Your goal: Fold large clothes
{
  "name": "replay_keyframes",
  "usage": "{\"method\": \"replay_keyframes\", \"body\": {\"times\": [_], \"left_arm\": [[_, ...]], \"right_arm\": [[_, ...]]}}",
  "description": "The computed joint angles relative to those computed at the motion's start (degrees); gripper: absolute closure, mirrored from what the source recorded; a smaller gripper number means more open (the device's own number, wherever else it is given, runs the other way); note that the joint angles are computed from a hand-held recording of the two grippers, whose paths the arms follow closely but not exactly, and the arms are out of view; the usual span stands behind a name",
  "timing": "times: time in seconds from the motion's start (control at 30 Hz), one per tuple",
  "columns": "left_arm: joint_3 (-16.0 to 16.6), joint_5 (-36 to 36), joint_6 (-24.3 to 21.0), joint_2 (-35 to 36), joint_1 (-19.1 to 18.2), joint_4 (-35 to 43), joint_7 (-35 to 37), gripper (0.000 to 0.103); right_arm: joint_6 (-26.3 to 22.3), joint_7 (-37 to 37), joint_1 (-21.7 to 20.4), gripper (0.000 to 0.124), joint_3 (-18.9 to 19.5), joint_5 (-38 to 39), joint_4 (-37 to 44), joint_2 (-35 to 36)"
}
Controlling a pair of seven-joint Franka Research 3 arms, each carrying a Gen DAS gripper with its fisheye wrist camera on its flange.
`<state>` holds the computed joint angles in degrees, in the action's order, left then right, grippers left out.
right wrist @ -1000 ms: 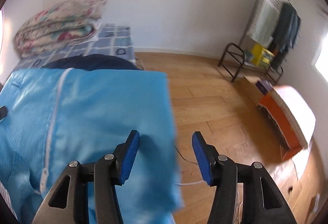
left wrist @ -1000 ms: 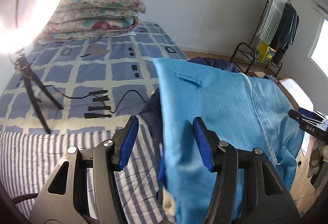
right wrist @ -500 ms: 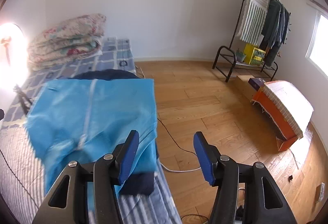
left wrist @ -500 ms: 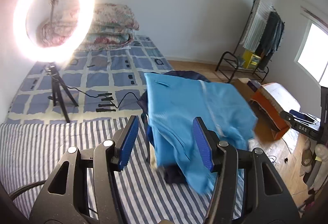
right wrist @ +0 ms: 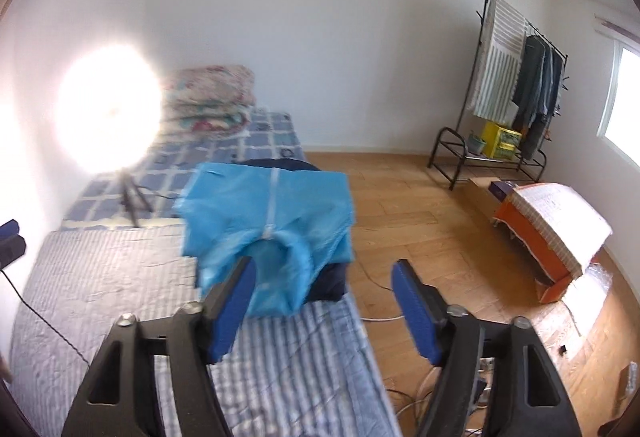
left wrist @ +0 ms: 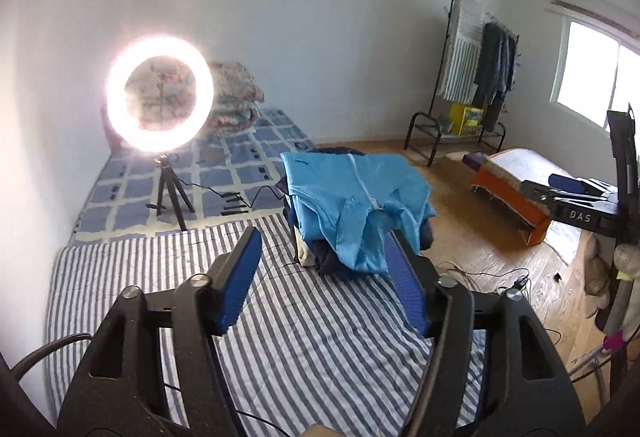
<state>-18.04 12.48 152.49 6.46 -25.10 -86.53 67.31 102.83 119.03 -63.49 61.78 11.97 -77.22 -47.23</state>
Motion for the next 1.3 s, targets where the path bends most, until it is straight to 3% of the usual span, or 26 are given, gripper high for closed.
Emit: {"method": "replay_keyframes", "body": {"times": [0.17, 0.37, 0.47, 0.6, 0.73, 1.3], "left_arm": [[0.5, -6.5, 6.0, -13.2, 1.1, -15.8, 0.7, 0.024], [0.4, -4.3, 8.4, -22.7, 1.4, -26.6, -1.5, 0.015], [1.7, -5.0, 7.9, -25.6, -0.4, -30.1, -0.2, 0.014], [2.6, -6.3, 7.9, -28.2, -1.9, -33.5, 0.6, 0.012], [1.2, -4.0, 9.5, -30.1, -0.1, -36.4, -2.2, 0.003], [-3.5, 7.0, 5.8, -29.7, 4.3, -36.0, -12.4, 0.000]], "right_arm": [[-1.8, 2.1, 1.9, 0.041, -0.1, 2.4, 2.8, -3.7], [-4.7, 2.7, 1.1, 0.038, -0.8, 6.4, 5.9, -9.6], [-4.8, 3.0, 1.3, 0.035, -2.0, 8.6, 6.0, -12.4], [-4.2, 2.7, 1.8, 0.031, -4.0, 11.7, 4.4, -15.6], [-4.4, 2.9, 1.6, 0.021, -5.4, 12.8, 3.8, -18.7], [-3.5, 3.2, 3.5, 0.021, -6.2, 14.9, -2.0, -23.2]]}}
